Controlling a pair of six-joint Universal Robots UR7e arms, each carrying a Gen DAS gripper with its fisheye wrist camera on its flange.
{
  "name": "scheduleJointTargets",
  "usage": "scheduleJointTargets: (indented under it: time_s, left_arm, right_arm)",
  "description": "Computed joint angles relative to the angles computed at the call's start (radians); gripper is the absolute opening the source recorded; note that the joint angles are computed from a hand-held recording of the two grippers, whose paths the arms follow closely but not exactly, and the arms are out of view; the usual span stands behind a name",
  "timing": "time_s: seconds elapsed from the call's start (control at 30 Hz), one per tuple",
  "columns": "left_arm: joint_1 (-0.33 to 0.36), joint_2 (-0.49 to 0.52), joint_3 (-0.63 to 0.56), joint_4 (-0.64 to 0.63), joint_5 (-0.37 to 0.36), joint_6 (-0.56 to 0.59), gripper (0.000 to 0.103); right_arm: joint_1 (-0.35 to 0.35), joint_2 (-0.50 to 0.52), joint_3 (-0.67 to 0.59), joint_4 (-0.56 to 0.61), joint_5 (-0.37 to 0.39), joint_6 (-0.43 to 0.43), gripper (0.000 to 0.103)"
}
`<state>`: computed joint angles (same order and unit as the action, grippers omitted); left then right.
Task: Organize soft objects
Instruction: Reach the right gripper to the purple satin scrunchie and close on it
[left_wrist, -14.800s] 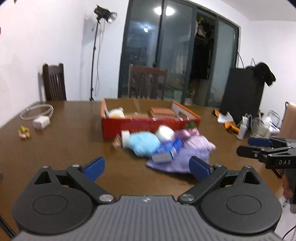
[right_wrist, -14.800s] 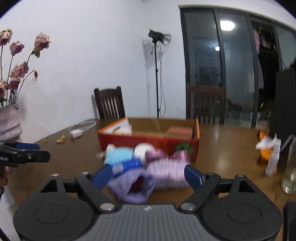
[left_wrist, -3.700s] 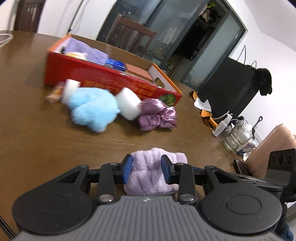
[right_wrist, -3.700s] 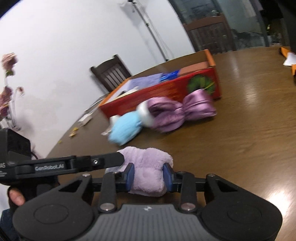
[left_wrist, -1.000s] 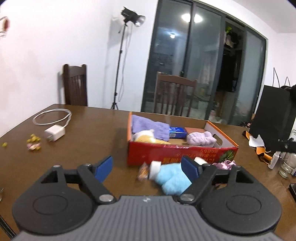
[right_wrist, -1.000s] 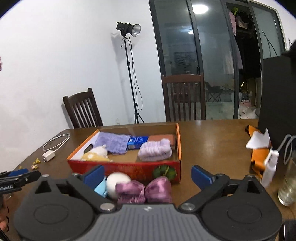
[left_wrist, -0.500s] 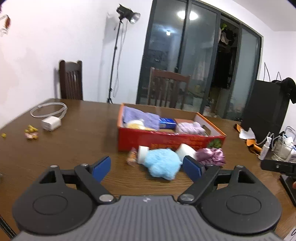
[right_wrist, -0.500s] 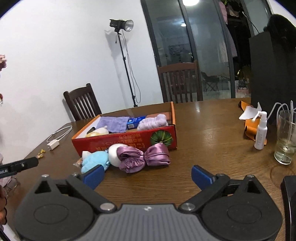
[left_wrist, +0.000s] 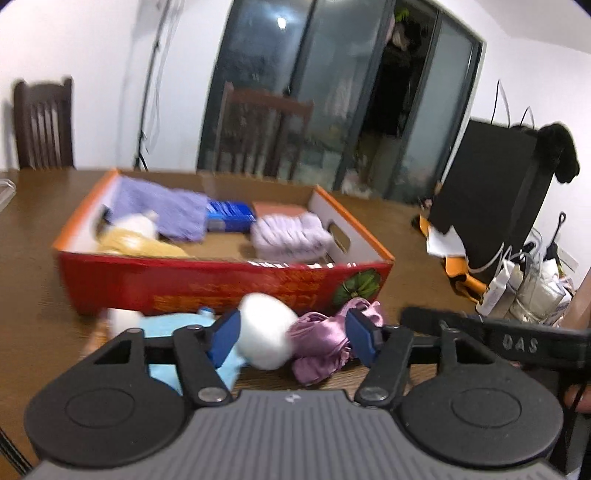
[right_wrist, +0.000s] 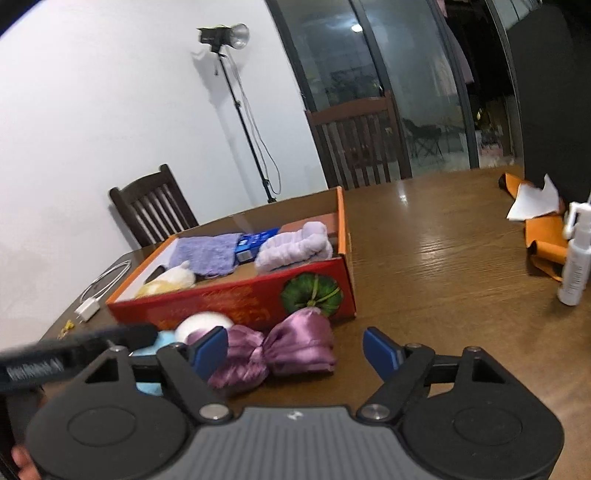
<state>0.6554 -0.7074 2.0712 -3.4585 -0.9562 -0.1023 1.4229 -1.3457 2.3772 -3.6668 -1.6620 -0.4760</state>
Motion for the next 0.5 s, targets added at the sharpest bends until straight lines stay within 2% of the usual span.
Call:
scheduleJointTargets:
  time_s: [0.1, 0.27, 0.5]
  left_arm:
    - [0.028, 0.031, -0.047, 0.052, -0.04, -0.004, 0.053]
    - [0.037, 0.047, -0.051, 0.055, -0.054, 0.026, 0.052]
    - [0.034, 0.034, -0.016, 0.052, -0.057, 0.084, 0.053]
  right_arm:
    - [-0.009, 0.031, -0.069, 0.051, 0.02, 0.025, 0.074]
    - [-0.024, 0.075, -0.136, 0.09, 0.055, 0.039, 0.074]
    - [-0.065, 0.103, -0.156, 0.13, 0.151, 0.059, 0.071]
